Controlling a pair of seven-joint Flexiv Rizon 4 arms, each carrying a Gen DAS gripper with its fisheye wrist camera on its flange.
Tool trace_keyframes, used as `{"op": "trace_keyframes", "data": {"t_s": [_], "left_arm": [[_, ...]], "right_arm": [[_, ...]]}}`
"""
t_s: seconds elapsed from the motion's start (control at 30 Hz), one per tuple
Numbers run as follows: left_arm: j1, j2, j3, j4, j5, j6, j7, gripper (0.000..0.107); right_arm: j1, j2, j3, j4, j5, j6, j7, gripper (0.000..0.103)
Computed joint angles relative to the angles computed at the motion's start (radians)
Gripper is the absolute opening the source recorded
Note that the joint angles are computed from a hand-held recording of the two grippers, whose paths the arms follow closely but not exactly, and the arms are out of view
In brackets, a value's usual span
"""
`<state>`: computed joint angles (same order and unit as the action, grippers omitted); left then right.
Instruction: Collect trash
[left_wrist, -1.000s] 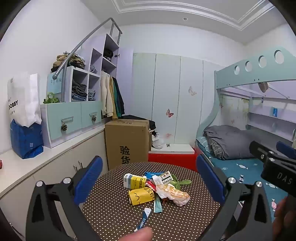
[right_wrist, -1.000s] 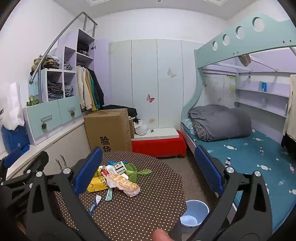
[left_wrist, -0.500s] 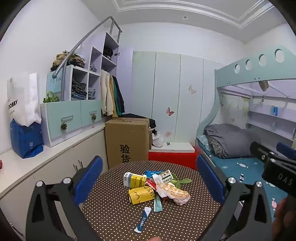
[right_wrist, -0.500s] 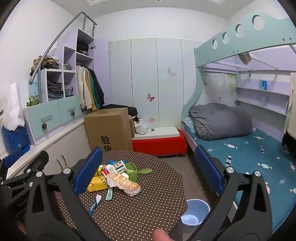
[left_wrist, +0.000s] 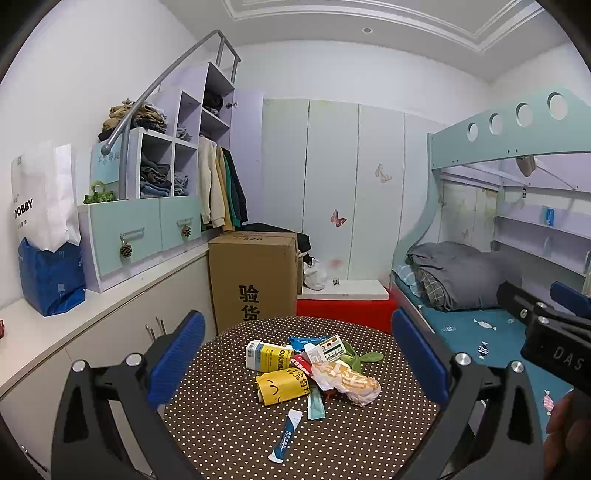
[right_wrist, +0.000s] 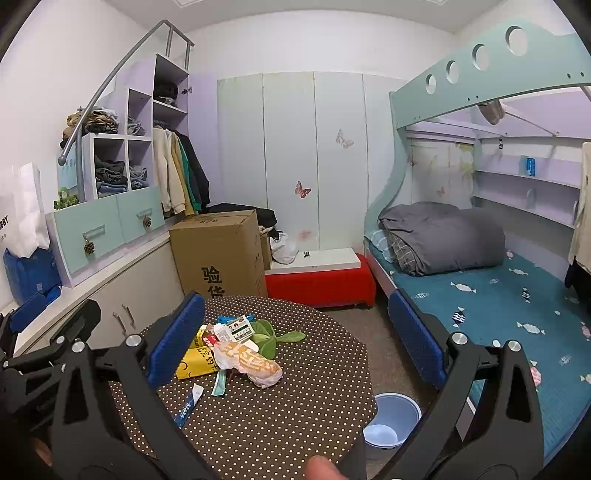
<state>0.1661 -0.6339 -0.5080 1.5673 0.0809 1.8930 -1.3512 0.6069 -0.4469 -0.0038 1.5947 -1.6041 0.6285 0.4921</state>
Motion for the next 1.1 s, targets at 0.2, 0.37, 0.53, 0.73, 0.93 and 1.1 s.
{"op": "trace_keyframes", "data": {"t_s": [0.2,0.37,0.53,0.73,0.93,1.1], "left_arm": [[0.003,-0.002,-0.004,-0.001,0.003,-0.001,0.001,0.099],[0.003,-0.004,-0.006,-0.002,0.001,-0.005,0.001,0.099],[0.003,-0.005,-0.008,-0.002,0.001,-0.005,0.004,0.099],[-0.001,-0.007,-0.007,-0.005,-0.007,-0.016,0.008,0.099],[-0.011,-0.012,0.002,-0.01,-0.023,-0.018,0.011,0.099],[-0.012,-0.017,0.006,-0.014,-0.035,-0.026,0.014,0.099]], "right_arm": [[0.001,0.001,0.0,0.001,-0.001,0.0,0.001,0.097],[0.001,-0.002,0.0,-0.003,0.002,-0.001,-0.004,0.097],[0.004,-0.006,-0.002,-0.011,0.004,-0.001,-0.01,0.097],[0.003,-0.003,-0.002,-0.009,0.009,0.002,-0.015,0.097],[0.004,-0.004,-0.003,-0.009,0.009,0.002,-0.014,0.097],[0.002,-0.009,-0.004,-0.013,0.019,0.008,-0.02,0.097]]}}
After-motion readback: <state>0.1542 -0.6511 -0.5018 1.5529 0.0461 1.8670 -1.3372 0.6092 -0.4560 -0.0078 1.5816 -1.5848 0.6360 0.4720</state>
